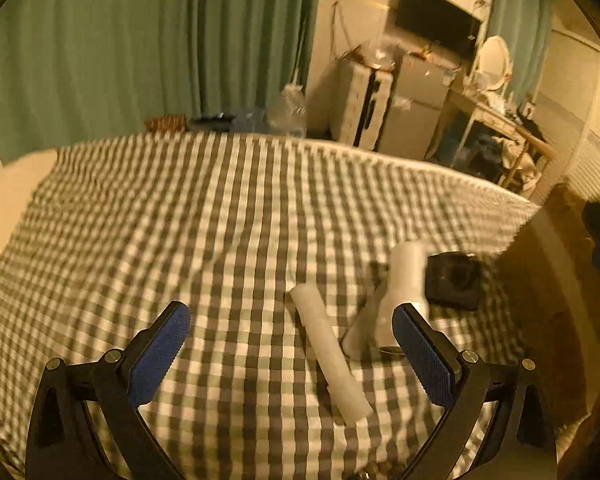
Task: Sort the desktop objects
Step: 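Grasp the white plastic cylinder with left tool while right tool grasps black round mirror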
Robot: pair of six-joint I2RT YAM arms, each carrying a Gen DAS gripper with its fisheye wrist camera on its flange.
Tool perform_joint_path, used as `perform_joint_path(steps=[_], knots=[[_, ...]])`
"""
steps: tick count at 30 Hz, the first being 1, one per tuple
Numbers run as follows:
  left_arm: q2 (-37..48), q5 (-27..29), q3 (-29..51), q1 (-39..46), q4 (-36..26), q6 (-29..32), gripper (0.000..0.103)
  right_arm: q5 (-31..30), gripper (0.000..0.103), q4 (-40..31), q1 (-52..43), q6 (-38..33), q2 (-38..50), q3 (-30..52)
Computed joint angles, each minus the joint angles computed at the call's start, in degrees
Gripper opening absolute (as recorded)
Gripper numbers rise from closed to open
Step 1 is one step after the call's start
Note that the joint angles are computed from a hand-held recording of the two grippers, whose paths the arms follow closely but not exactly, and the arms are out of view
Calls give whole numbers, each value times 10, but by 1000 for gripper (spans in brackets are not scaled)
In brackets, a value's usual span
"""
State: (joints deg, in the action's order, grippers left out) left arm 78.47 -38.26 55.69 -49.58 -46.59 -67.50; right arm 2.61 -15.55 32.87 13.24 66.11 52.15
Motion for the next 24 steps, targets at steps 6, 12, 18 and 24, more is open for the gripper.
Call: perform_joint_path(steps=[6, 12, 18, 24], knots=[[66, 55, -12, 42, 57, 25, 103, -26, 103, 39, -27, -6, 103, 1], [137, 143, -5, 74, 81, 57, 103, -10, 103, 14, -22, -27, 205, 44], [139, 134, 0, 54, 79, 56, 93, -6, 103, 26, -20, -53, 280, 66], [124, 112, 13, 26, 78, 78, 21, -58, 60, 71, -35, -62, 282, 38]])
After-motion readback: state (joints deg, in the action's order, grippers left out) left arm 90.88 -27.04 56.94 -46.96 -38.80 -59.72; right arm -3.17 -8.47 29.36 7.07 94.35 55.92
